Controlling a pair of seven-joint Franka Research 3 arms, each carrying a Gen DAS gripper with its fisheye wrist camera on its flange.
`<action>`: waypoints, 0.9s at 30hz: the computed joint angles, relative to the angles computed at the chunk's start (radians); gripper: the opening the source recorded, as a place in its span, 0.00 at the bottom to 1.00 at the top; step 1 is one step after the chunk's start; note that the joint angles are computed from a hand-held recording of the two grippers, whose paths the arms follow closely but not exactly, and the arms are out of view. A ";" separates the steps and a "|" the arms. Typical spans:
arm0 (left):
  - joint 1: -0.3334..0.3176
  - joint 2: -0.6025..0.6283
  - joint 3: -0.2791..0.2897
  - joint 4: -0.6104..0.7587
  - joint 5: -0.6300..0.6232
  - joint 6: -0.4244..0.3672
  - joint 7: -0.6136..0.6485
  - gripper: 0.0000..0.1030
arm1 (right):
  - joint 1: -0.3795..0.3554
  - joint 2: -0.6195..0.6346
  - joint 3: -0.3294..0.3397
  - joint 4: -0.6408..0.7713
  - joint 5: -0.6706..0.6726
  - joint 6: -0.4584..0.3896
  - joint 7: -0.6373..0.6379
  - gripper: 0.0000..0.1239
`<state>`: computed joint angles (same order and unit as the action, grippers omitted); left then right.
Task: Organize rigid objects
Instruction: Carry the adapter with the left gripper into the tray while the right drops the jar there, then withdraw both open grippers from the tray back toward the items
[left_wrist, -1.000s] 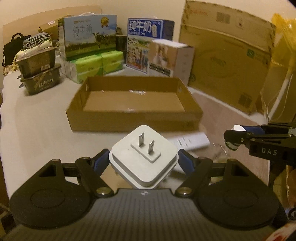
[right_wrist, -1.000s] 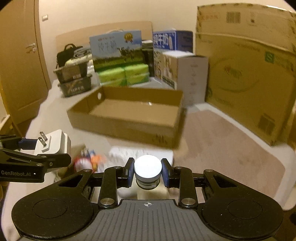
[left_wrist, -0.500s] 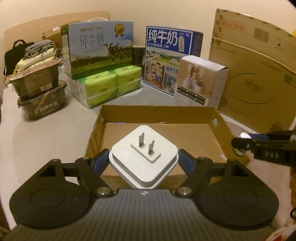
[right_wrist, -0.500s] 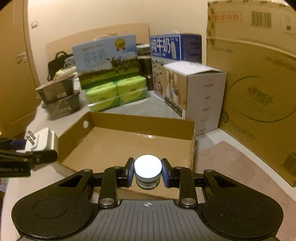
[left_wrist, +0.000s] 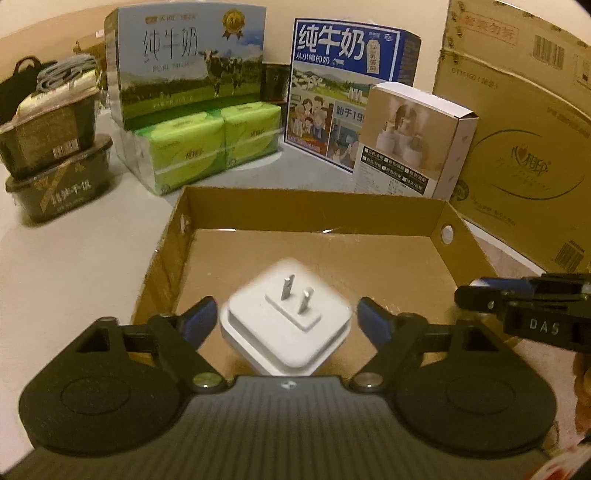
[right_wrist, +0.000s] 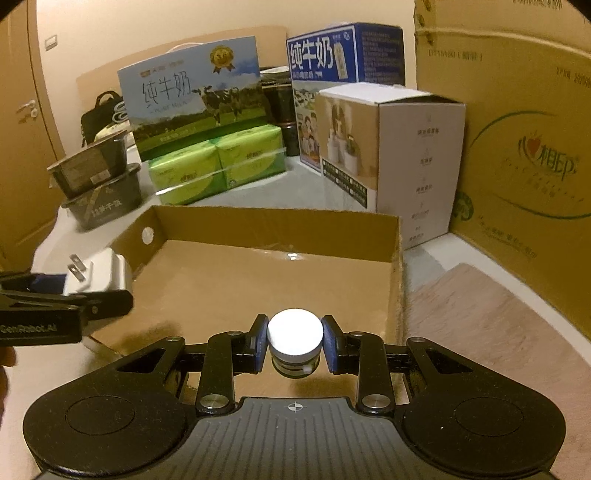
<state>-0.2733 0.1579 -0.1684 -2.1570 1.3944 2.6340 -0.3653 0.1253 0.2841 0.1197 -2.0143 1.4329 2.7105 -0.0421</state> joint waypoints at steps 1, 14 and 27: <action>-0.004 -0.006 -0.001 -0.004 0.008 -0.013 -0.012 0.83 | -0.001 0.004 -0.004 0.005 -0.026 -0.018 0.024 0.29; -0.054 -0.211 -0.108 -0.165 -0.031 -0.185 -0.106 0.83 | -0.017 -0.185 -0.061 -0.169 0.120 -0.044 -0.064 0.41; -0.161 -0.361 -0.247 -0.303 -0.227 -0.324 -0.177 0.83 | -0.021 -0.514 -0.181 -0.494 0.122 -0.101 -0.101 0.47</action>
